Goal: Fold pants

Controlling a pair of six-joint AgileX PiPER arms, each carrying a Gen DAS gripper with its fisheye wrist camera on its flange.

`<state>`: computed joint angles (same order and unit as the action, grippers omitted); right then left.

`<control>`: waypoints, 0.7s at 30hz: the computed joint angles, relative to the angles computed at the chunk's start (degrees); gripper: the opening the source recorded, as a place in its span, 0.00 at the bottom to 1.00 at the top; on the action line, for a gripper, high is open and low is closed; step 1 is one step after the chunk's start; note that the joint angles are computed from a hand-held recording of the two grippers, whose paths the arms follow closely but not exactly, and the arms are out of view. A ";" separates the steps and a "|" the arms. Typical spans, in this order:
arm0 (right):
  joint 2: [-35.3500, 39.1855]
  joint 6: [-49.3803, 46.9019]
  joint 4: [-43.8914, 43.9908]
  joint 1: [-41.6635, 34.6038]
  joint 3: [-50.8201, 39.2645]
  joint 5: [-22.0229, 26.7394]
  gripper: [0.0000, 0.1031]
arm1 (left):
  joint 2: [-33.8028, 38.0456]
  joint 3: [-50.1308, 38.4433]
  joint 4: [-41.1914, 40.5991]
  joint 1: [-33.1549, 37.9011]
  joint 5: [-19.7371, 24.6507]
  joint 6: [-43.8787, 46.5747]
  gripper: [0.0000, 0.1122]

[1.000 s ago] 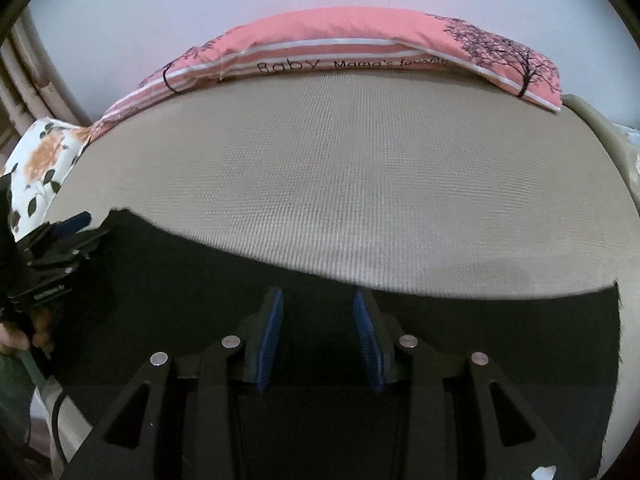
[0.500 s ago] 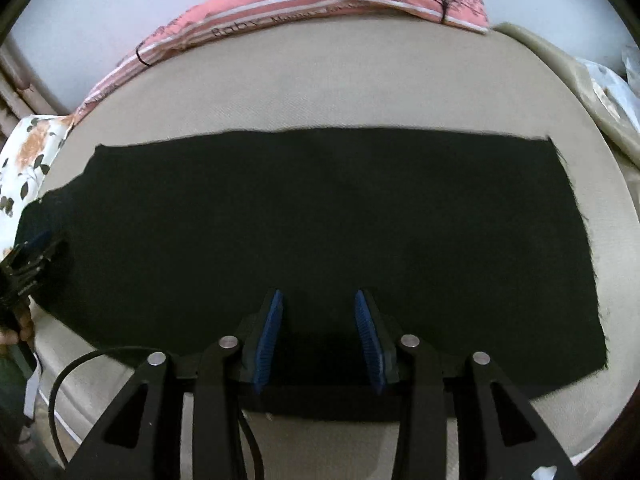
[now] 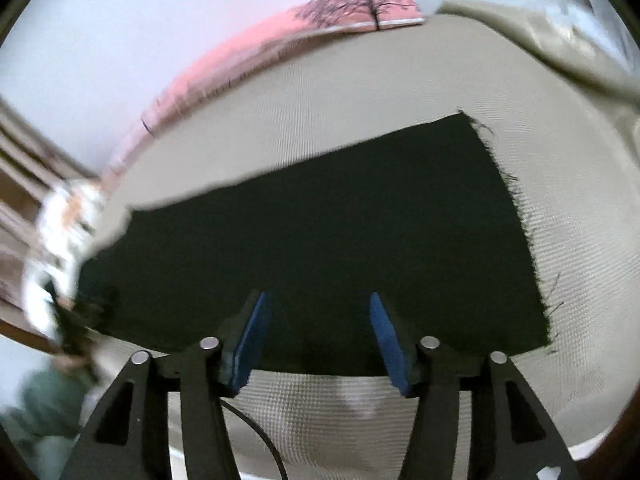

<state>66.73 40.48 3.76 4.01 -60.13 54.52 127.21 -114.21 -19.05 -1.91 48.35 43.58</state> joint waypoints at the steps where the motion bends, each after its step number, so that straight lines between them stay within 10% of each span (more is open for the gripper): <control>1: -2.44 -4.65 5.73 -5.29 2.42 -1.54 0.53 | 0.05 -0.56 1.55 -0.39 0.57 -2.06 0.76; 5: -5.13 -26.30 24.51 -26.14 6.83 1.34 0.54 | -0.81 -1.63 0.91 -1.01 5.35 -4.93 0.76; 9: -3.12 -34.41 25.67 -36.70 7.03 4.98 0.54 | -3.74 2.16 0.20 -3.66 4.70 -4.47 0.76; 21: 3.52 -54.80 36.04 -48.96 9.35 11.42 0.35 | -3.04 2.12 2.06 -14.37 5.60 -7.60 0.76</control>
